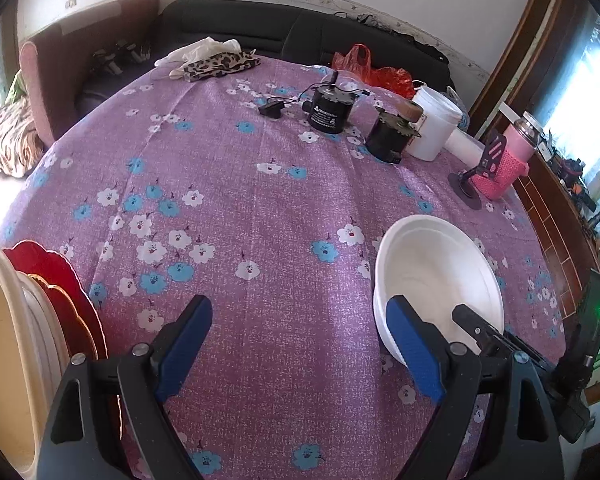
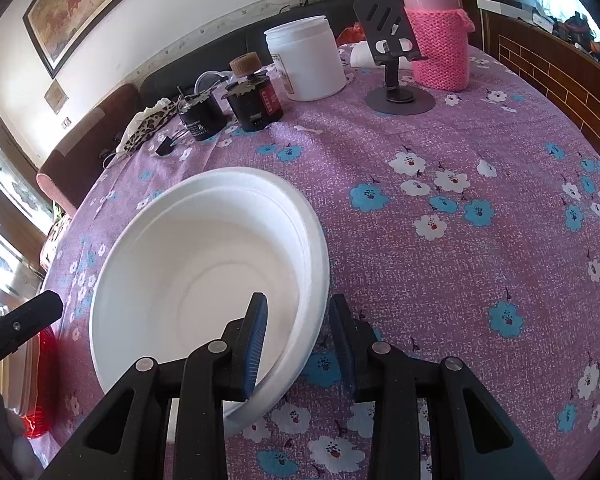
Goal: Organize plates and bowls
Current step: 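Lift the white bowl with the right tool and carry it toward the stack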
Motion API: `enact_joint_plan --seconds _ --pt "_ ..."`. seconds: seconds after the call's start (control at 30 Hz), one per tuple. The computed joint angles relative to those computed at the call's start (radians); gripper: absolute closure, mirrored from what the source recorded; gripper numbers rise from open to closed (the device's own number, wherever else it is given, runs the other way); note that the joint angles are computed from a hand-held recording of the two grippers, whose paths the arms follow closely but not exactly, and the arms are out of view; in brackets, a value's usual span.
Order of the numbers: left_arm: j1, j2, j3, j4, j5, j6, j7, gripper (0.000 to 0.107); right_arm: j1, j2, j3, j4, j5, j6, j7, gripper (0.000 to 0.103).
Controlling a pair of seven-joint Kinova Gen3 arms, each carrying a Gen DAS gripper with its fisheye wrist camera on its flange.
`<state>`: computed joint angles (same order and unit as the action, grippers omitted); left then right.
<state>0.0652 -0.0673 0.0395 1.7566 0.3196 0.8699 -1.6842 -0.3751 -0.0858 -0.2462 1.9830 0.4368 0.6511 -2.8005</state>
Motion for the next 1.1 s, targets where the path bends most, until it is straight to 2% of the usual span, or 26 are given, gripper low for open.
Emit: enact_joint_plan --seconds 0.13,0.33,0.57,0.73,0.8,0.83,0.87,0.9,0.93,0.97,1.03,1.1 --pt "0.001 0.022 0.008 -0.006 -0.020 -0.007 0.029 0.020 0.012 -0.020 0.010 0.016 -0.035 -0.033 0.019 0.068" --pt "0.027 0.048 0.032 -0.002 -0.020 -0.030 0.031 0.020 0.021 -0.018 -0.016 0.013 -0.008 -0.026 -0.005 0.068" --pt "0.127 0.113 0.101 -0.044 -0.184 -0.088 0.130 0.020 0.018 -0.015 -0.020 0.014 0.026 -0.014 -0.043 0.068" --pt "0.167 0.149 0.107 -0.055 -0.216 -0.078 0.150 0.022 0.011 0.000 -0.016 -0.001 0.030 0.014 -0.044 0.069" --pt "0.164 0.154 0.114 -0.052 -0.209 -0.079 0.129 0.031 0.009 -0.002 0.001 0.003 0.006 0.001 -0.026 0.069" --pt "0.177 0.159 0.109 -0.054 -0.223 -0.076 0.129 0.053 0.008 -0.001 0.003 0.002 0.001 0.002 -0.020 0.069" --pt "0.189 0.165 0.105 -0.060 -0.229 -0.063 0.122 0.085 0.007 0.000 0.002 0.001 0.001 0.002 -0.015 0.072" --pt "0.181 0.176 0.114 -0.069 -0.218 -0.044 0.102 0.094 0.004 0.002 -0.001 -0.001 0.004 0.003 -0.012 0.073" --pt "0.171 0.176 0.120 -0.066 -0.199 -0.042 0.086 0.093 0.001 0.002 -0.004 -0.002 0.008 0.004 -0.011 0.081" --pt "0.178 0.166 0.111 -0.054 -0.197 -0.056 0.082 0.094 -0.010 0.004 -0.005 -0.005 0.022 0.010 -0.021 0.085" --pt "0.184 0.143 0.108 -0.034 -0.207 -0.081 0.088 0.095 -0.015 0.009 -0.029 -0.012 0.072 0.040 -0.065 0.086" --pt "0.181 0.119 0.105 -0.022 -0.205 -0.095 0.084 0.096 -0.021 -0.001 -0.023 -0.003 0.080 0.022 -0.075 0.088"
